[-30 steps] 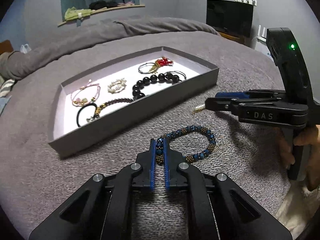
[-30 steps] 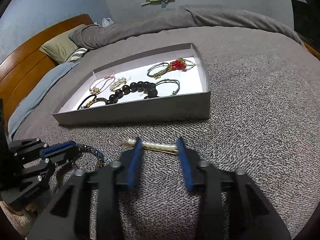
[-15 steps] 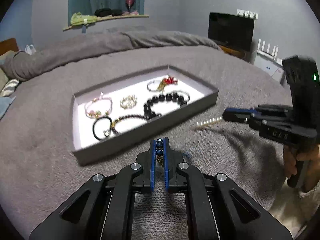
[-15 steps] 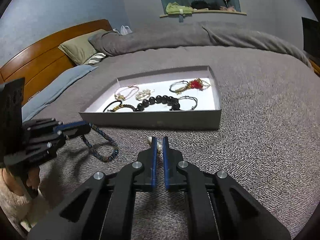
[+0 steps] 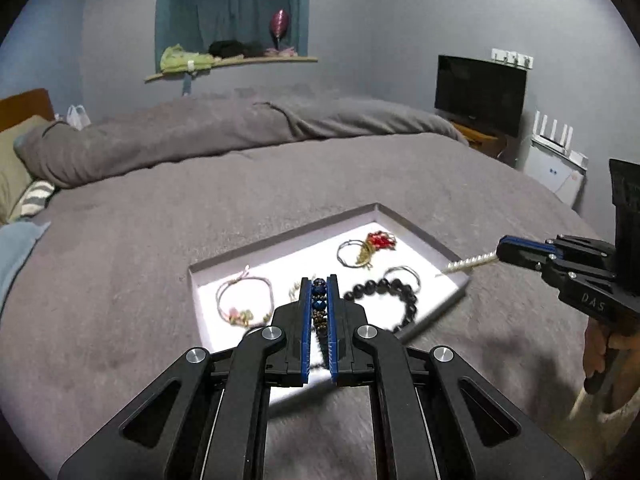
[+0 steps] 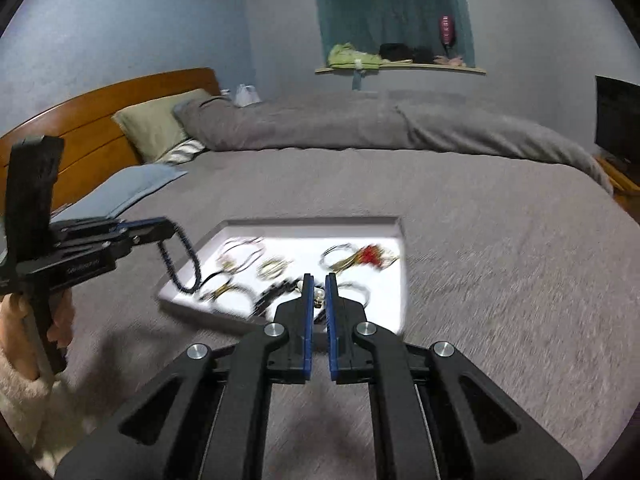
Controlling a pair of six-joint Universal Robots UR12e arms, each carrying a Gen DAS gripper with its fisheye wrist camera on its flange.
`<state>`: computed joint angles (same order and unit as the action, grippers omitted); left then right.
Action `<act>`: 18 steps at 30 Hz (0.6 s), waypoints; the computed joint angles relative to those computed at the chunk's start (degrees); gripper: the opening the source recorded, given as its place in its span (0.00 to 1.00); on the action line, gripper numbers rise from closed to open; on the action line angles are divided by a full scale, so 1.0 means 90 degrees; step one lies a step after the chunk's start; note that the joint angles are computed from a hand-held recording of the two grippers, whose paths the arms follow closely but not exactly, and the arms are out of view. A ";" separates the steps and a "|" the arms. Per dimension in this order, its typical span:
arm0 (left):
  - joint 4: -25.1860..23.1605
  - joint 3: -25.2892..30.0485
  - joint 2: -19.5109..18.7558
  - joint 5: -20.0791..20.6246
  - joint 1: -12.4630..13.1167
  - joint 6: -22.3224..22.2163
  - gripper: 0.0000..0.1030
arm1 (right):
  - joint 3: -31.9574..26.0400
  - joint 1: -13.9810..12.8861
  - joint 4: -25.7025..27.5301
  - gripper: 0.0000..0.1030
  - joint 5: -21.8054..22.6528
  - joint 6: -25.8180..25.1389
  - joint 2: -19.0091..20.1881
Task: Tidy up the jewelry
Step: 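Carry the blue-bead bracelet and pearl hairpin into the tray and open both grippers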
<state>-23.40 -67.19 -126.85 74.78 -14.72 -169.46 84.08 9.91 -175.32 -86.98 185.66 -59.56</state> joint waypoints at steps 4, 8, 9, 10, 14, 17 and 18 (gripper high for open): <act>-0.0502 0.0526 -0.0344 -0.0030 -0.0014 -0.0138 0.08 | -0.0454 -0.0031 0.0364 0.05 -0.0268 0.0140 0.0345; -0.0876 0.0834 -0.0609 0.0137 -0.0032 -0.0296 0.08 | -0.0732 -0.0041 0.0738 0.05 -0.0533 0.0161 0.0597; -0.0897 0.0845 -0.0634 0.0178 -0.0030 -0.0320 0.08 | -0.0778 -0.0043 0.0811 0.05 -0.0606 0.0158 0.0642; -0.0926 0.0874 -0.0674 0.0228 -0.0025 -0.0358 0.08 | -0.0805 -0.0051 0.0853 0.05 -0.0613 0.0175 0.0671; -0.1093 0.0977 -0.0795 0.0395 0.0001 -0.0525 0.08 | -0.0864 -0.0071 0.0915 0.05 -0.0704 0.0231 0.0737; -0.1264 0.1038 -0.0844 0.0392 0.0024 -0.0546 0.08 | -0.0918 -0.0084 0.1051 0.06 -0.0644 0.0236 0.0771; -0.1288 0.1037 -0.0844 0.0373 0.0031 -0.0544 0.08 | -0.0931 -0.0087 0.1089 0.06 -0.0618 0.0228 0.0783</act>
